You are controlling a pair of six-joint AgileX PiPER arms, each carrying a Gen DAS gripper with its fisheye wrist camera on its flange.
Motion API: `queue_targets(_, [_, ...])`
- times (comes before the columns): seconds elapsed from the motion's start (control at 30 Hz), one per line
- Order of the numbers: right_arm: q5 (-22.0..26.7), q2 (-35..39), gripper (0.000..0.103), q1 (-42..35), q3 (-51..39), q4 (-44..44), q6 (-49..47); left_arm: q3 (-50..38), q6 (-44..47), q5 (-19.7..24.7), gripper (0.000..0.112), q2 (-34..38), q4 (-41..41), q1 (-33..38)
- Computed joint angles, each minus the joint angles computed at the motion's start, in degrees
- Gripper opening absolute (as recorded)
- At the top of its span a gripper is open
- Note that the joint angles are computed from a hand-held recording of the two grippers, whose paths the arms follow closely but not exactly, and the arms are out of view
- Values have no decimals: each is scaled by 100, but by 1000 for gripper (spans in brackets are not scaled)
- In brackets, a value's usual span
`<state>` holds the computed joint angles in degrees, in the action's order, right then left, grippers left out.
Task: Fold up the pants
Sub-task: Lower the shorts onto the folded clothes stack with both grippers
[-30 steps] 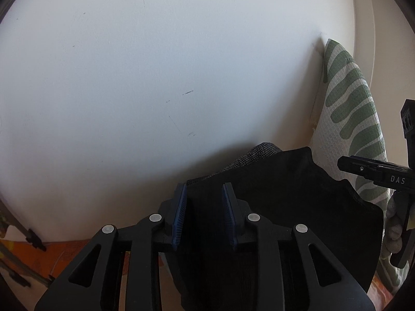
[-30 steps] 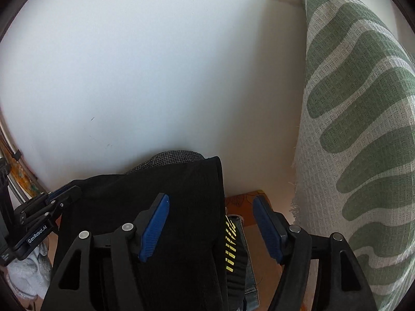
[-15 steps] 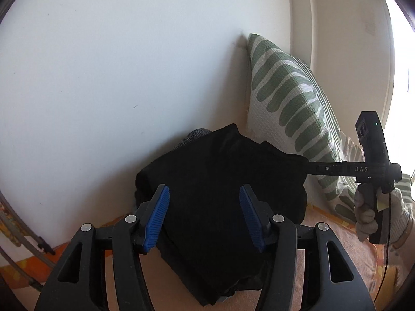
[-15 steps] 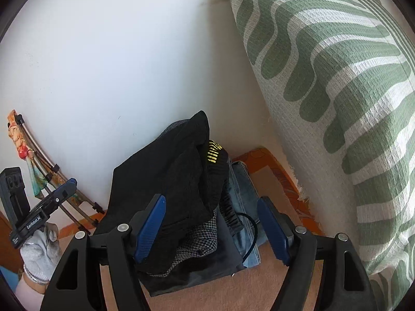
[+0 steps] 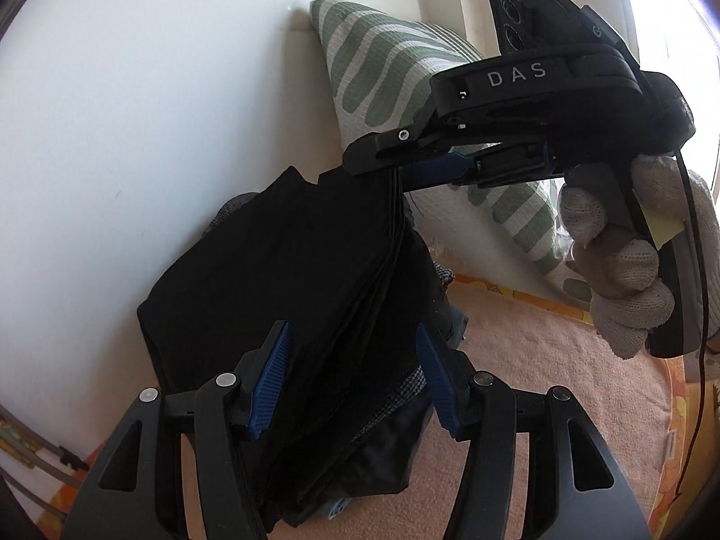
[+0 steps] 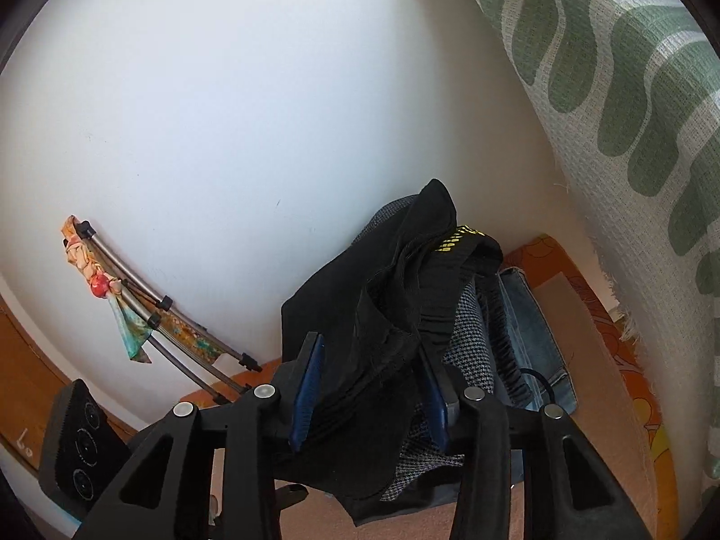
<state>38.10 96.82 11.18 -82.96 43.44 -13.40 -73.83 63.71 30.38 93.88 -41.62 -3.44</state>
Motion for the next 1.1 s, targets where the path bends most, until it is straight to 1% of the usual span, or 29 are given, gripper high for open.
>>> queue_targets(0.03, [12,-107,44,23,-15,-16,-29,-27,-81,-12,56,14,37,-3])
queue_targets(0.1, [-140,-337,44,51,85,-321,153,-104,-95,96,56,49,-11,63])
queue_targets(0.17, [-241,-538,47,67,266,-735,433,-91,-52,117,56,8,-19,114])
queue_targets(0.2, [-267,-595,51,69,368,-967,598,-84,-32,144,56,-12,-26,142])
queue_targets(0.23, [-327,-641,51,29,538,-1065,667,-108,-24,200,56,-6,-31,168])
queue_targets(0.3, [-341,-671,51,-148,877,-767,408,-65,54,253,56,-44,-33,205])
queue_targets(0.4, [-330,-567,51,-517,1387,267,-431,190,230,78,56,-171,28,36])
queue_targets(0.5, [-412,-329,51,-682,1512,1029,-1049,522,252,-501,56,-289,454,-413])
queue_targets(0.57, [-328,-155,51,-797,1391,1524,-1498,557,-26,-774,56,-213,831,-675])
queue_targets(0.6, [-229,-2,51,-767,1210,1645,-1583,493,-174,-799,56,-146,953,-736])
queue_targets(0.63, [-219,136,50,-678,1004,1539,-1439,420,-344,-848,56,-68,1078,-782])
queue_targets(0.67, [-237,205,46,-611,845,1322,-1218,338,-652,-918,56,14,1354,-840])
queue_targets(0.7, [-213,266,35,-550,668,1091,-995,277,-865,-977,56,82,1532,-873])
queue_targets(0.73, [-184,311,29,-496,503,914,-797,203,-993,-1007,56,153,1639,-890])
queue_targets(0.77, [-138,356,28,-448,338,849,-705,94,-1064,-980,54,225,1694,-898])
queue_targets(0.8, [-82,402,25,-389,143,694,-558,9,-1031,-958,42,271,1597,-871])
queue_targets(0.87, [-44,470,25,-201,-285,46,-9,-229,-663,-609,34,344,885,-628])
queue_targets(0.93, [81,570,25,-101,-681,-205,206,-515,-494,-180,32,442,251,-328])
queue_targets(0.97, [136,611,26,-63,-856,-351,356,-624,-468,-52,28,487,75,-212])
queue_targets(1.03, [199,625,29,-34,-1066,-478,469,-796,-413,162,28,564,-290,17])
queue_targets(1.07, [110,544,32,-25,-1015,-526,513,-898,-441,292,28,615,-425,131])
queue_targets(1.1, [-19,414,43,-37,-853,-497,479,-996,-499,401,28,663,-520,234])
